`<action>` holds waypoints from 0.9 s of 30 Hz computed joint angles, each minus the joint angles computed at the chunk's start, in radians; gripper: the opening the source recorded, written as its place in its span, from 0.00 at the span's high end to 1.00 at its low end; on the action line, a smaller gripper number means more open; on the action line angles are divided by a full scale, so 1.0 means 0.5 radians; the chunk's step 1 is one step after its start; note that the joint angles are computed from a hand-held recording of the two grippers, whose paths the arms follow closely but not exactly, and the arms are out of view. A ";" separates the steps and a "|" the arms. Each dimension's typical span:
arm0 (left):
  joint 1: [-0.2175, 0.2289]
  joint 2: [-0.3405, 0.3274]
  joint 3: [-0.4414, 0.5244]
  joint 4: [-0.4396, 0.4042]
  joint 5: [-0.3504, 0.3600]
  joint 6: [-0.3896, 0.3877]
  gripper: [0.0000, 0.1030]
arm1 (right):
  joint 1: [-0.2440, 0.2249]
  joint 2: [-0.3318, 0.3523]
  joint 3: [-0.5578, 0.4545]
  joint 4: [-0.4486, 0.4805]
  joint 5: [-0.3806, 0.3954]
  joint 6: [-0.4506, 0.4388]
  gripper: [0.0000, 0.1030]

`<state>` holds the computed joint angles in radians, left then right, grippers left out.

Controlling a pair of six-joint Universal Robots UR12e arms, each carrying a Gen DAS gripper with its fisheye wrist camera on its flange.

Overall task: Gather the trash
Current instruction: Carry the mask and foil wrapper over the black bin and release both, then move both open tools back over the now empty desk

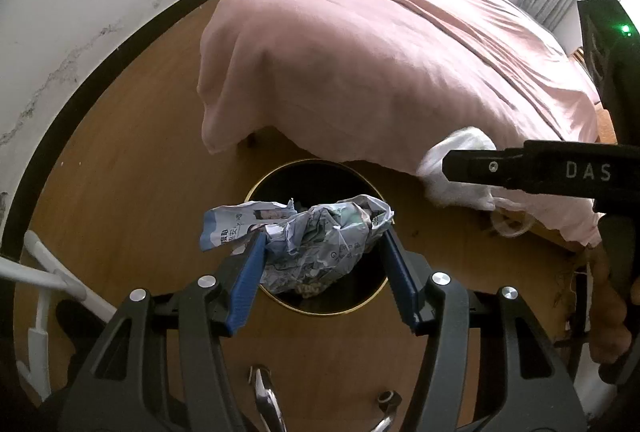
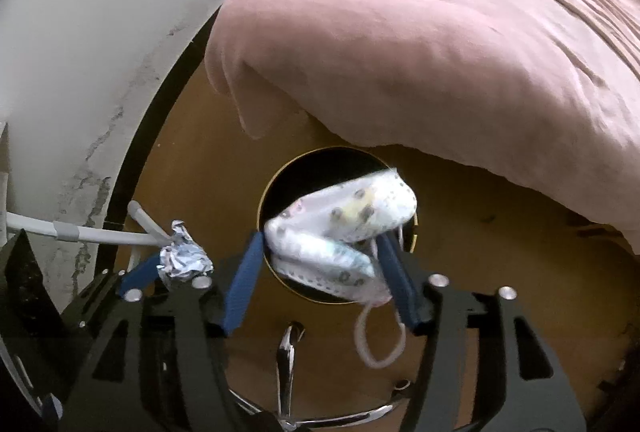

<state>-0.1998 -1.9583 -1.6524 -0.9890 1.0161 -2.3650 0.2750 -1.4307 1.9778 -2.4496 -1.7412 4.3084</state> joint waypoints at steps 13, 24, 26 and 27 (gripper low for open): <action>-0.008 0.006 -0.014 0.019 -0.029 0.020 0.45 | 0.019 -0.013 -0.001 0.003 -0.047 0.072 0.39; 0.005 0.023 -0.040 0.011 -0.110 0.050 0.26 | 0.019 -0.020 0.001 -0.008 -0.097 0.109 0.32; 0.010 0.025 -0.037 0.005 -0.112 0.034 0.25 | 0.017 -0.018 0.000 -0.015 -0.100 0.098 0.31; 0.017 0.033 -0.042 0.018 -0.115 0.015 0.23 | 0.018 -0.017 -0.003 -0.020 -0.104 0.090 0.31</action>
